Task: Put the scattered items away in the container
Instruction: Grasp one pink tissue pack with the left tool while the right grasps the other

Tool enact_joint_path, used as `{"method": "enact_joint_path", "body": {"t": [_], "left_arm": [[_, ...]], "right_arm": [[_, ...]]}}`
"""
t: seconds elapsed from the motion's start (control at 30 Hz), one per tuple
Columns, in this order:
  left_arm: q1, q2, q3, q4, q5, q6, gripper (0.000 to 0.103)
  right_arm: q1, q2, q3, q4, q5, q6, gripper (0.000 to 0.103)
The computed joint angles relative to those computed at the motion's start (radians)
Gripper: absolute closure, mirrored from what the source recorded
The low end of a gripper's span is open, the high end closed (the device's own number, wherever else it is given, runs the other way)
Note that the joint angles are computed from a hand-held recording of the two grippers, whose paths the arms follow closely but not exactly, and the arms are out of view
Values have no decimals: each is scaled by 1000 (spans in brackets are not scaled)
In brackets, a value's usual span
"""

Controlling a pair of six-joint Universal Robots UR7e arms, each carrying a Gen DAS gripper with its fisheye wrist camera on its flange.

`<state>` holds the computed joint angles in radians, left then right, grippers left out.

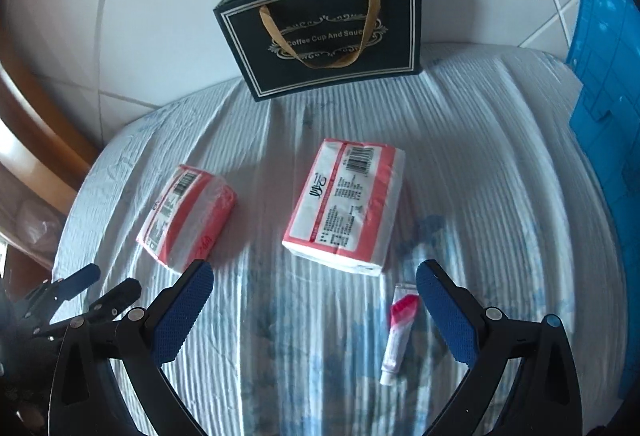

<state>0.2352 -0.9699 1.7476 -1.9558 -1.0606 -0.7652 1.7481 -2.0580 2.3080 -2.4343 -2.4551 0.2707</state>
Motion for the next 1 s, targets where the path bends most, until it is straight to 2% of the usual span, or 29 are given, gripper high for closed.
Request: {"method": "enact_joint_path", "body": {"t": [0.13,0.23,0.33,0.43,0.6,0.73,1.0], "left_arm": [[62,61,-6,-67,-5,51,32],[74,84,4,-145,18,99,27],[88,116,-13,-168,28,135,21],[112,160,-49,-138,-8,143,21],[116,203,-68,-146,7,153,21],[112,208,-75,-189,2,188,21],[81,159,-72,-216,68,285,21]], "right_arm": [[-107,60,8,-102,22,-67,0],[-178,93,10,-170,55,-106,0],[-222,121,11,-208,74,-130,0],[-251,147,14,-240,75,-150,0],[-285,148,22,-265,103,-166,0],[-294,149,26,-285,117,-180,0],[-307,135,25,-299,136,-198,0]]}}
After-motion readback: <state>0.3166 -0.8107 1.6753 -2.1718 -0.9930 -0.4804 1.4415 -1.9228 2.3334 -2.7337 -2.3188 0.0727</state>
